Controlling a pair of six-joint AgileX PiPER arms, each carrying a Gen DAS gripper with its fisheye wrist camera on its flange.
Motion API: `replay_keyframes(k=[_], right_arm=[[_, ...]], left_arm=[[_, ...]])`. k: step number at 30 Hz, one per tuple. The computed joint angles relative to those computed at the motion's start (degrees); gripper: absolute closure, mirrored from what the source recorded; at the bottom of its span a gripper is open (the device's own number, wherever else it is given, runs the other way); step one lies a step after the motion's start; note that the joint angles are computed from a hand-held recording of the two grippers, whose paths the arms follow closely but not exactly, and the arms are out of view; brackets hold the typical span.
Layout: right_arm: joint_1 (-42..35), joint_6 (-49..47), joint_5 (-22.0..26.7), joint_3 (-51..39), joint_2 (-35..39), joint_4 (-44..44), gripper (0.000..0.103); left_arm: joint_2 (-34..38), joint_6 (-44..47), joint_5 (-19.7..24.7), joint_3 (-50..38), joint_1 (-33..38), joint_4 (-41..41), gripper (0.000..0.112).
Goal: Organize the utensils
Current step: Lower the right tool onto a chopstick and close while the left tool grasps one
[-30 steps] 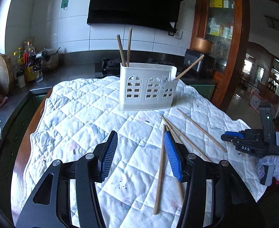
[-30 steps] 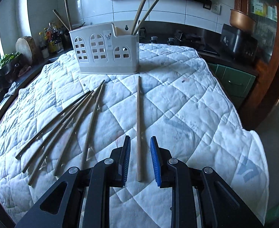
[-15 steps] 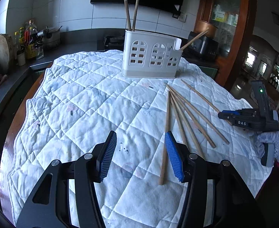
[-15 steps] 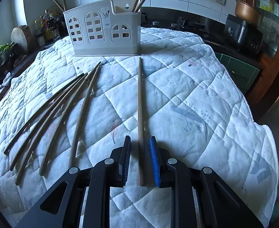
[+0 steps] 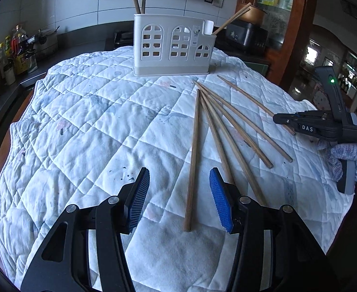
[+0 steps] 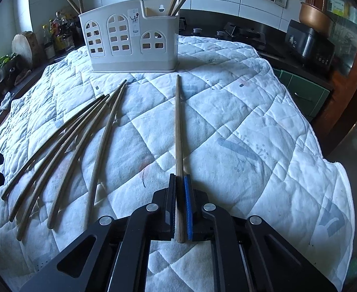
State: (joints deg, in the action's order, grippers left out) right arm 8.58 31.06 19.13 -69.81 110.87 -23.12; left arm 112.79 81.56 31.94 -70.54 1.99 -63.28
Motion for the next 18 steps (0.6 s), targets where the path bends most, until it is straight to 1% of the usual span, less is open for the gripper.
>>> replay_keyframes(k=[1, 2, 3, 4, 6, 8, 18], right_arm=[[0.01, -0.06, -0.16, 0.19, -0.17, 0.14, 0.096], [0.07, 0.19, -0.36, 0.52, -0.44, 0.02, 0.096], [0.08, 0.16, -0.58, 0.79, -0.64, 0.17, 0.096], [0.04, -0.03, -0.79, 1.09, -0.87, 0.47, 0.096], [-0.13, -0.38, -1.34, 1.67, -1.31, 1.02, 0.096], [-0.25, -0.68, -1.72, 2.15, -1.71, 1.63, 0.096], [-0.13, -0.02, -2.67, 3.41, -2.85, 1.54, 0.096]], left_arm=[[0.48, -1.33, -0.06, -0.64, -0.33, 1.13, 0.062], [1.23, -3.1, 0.63, -1.69, -0.5, 2.66, 0.069], [2.06, -5.55, 1.3, -2.9, -0.79, 4.63, 0.073], [2.64, -7.52, 1.42, -3.73, -1.1, 6.19, 0.074], [3.97, -10.4, 2.24, -5.58, -1.38, 8.52, 0.083], [4.86, -12.1, 3.17, -6.93, -1.47, 9.95, 0.088], [6.06, -15.4, 2.02, -9.58, -3.7, 14.69, 0.094]])
